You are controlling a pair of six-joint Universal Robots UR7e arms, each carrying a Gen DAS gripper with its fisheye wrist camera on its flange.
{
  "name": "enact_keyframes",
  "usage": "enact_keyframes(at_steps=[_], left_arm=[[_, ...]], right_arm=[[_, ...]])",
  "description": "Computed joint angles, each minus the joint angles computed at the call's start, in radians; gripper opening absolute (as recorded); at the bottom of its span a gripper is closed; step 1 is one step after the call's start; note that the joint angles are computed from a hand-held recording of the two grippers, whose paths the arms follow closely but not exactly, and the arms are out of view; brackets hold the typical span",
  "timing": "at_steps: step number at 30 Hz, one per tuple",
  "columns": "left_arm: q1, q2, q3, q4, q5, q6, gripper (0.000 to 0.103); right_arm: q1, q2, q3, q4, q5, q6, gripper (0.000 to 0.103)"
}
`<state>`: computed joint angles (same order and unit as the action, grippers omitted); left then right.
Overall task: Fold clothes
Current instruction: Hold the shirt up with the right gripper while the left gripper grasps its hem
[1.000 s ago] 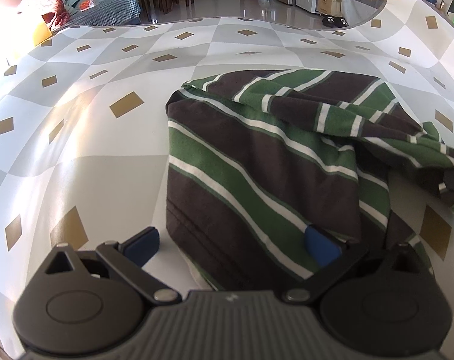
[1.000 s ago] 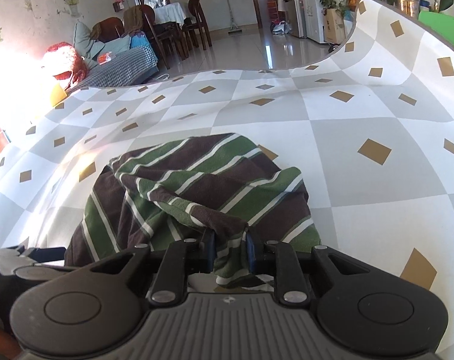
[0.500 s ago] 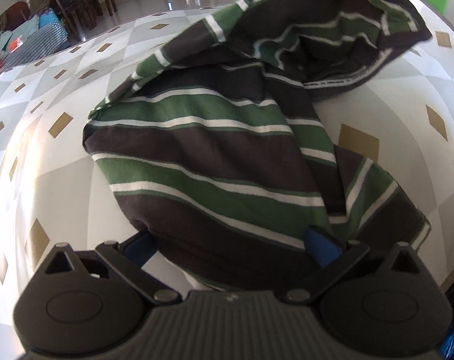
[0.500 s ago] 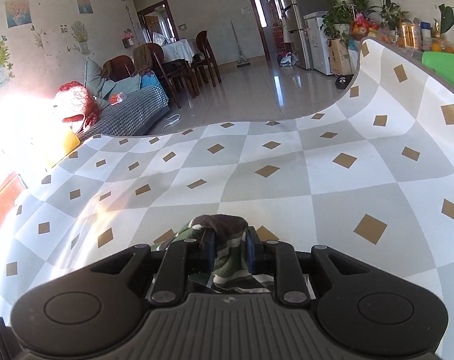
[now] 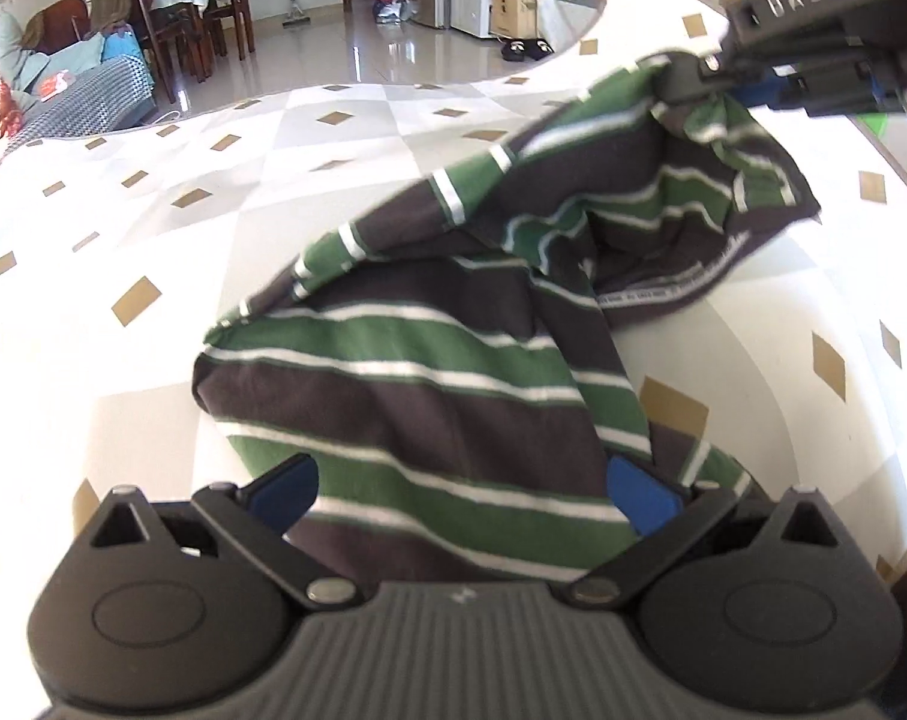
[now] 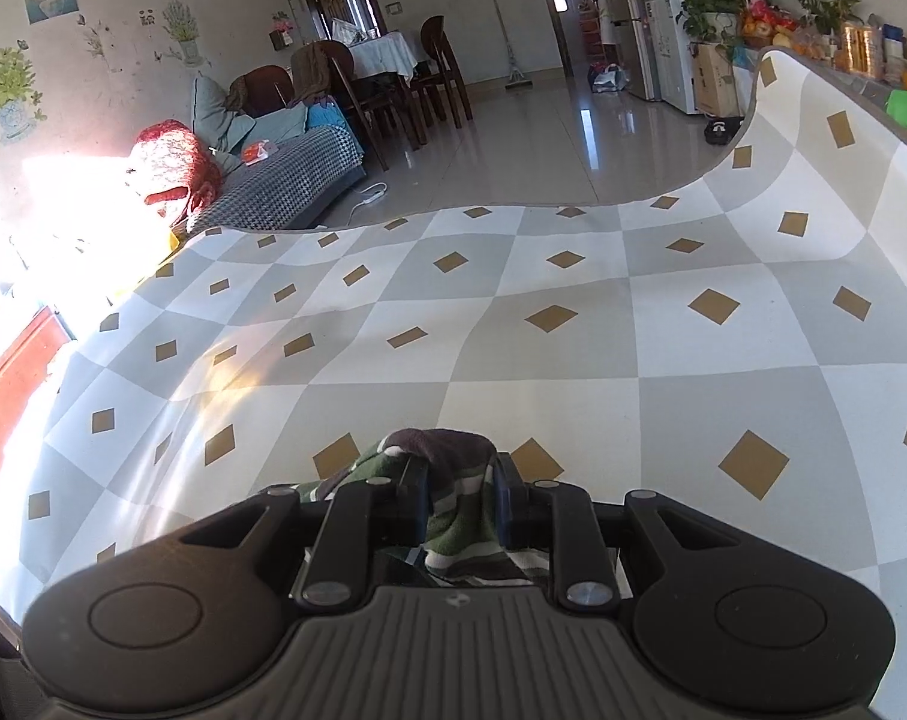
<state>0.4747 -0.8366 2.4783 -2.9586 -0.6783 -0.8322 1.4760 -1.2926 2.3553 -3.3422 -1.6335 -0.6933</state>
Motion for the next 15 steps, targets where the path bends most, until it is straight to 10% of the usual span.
enact_keyframes(at_steps=[15], left_arm=[[0.124, 0.048, -0.117, -0.171, 0.121, 0.443, 0.103]], right_arm=[[-0.012, -0.009, 0.018, -0.014, 0.018, -0.034, 0.022]])
